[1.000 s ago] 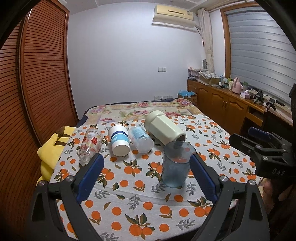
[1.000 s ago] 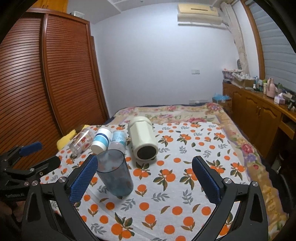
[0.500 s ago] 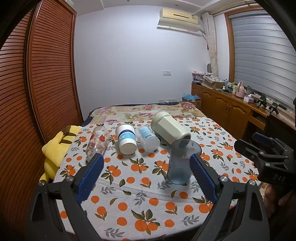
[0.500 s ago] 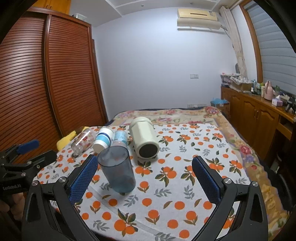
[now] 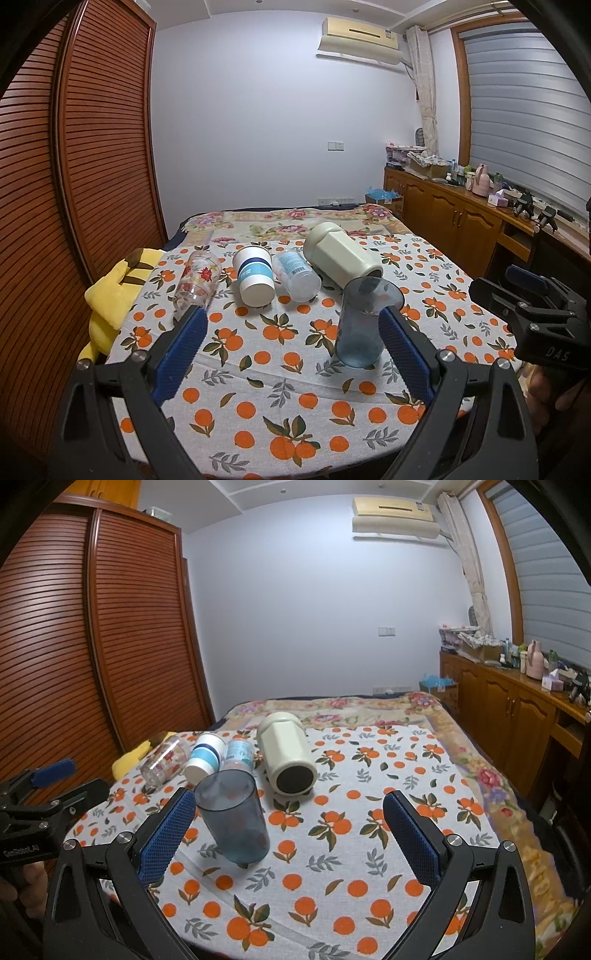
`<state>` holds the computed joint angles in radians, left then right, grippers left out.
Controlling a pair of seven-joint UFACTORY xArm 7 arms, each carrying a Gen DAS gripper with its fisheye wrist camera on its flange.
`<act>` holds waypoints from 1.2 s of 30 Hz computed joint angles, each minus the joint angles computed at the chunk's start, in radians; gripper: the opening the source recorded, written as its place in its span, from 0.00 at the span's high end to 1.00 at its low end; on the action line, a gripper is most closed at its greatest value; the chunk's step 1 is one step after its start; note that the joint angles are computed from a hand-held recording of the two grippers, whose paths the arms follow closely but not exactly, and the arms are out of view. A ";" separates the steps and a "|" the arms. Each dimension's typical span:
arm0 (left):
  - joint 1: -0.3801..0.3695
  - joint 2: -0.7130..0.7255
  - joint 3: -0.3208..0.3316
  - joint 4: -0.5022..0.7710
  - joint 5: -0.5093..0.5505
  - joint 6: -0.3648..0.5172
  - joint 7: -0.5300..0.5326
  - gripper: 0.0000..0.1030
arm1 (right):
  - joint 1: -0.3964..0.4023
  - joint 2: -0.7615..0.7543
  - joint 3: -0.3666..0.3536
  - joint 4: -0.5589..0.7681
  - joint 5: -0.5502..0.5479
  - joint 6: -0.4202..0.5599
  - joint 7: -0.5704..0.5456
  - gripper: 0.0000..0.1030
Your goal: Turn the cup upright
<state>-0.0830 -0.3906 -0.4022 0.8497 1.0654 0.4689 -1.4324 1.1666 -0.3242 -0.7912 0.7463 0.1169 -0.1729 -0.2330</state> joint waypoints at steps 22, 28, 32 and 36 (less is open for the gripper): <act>-0.001 -0.008 -0.003 -0.006 0.008 0.000 -0.009 0.08 | 0.003 -0.001 -0.004 -0.001 -0.002 0.000 0.001 0.00; 0.002 -0.009 -0.005 -0.007 0.011 0.000 -0.011 0.08 | 0.005 -0.002 -0.005 -0.001 -0.003 -0.001 0.001 0.00; 0.000 -0.010 -0.006 -0.003 0.008 0.005 -0.009 0.08 | 0.004 -0.001 -0.004 -0.001 -0.003 -0.001 0.001 0.00; -0.001 -0.011 -0.007 0.000 0.005 0.007 -0.005 0.08 | 0.004 -0.001 -0.005 -0.001 -0.004 -0.002 0.002 0.00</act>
<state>-0.0837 -0.4015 -0.4088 0.8494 1.0700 0.4759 -1.4378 1.1705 -0.3254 -0.7958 0.7455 0.1124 -0.1748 -0.2309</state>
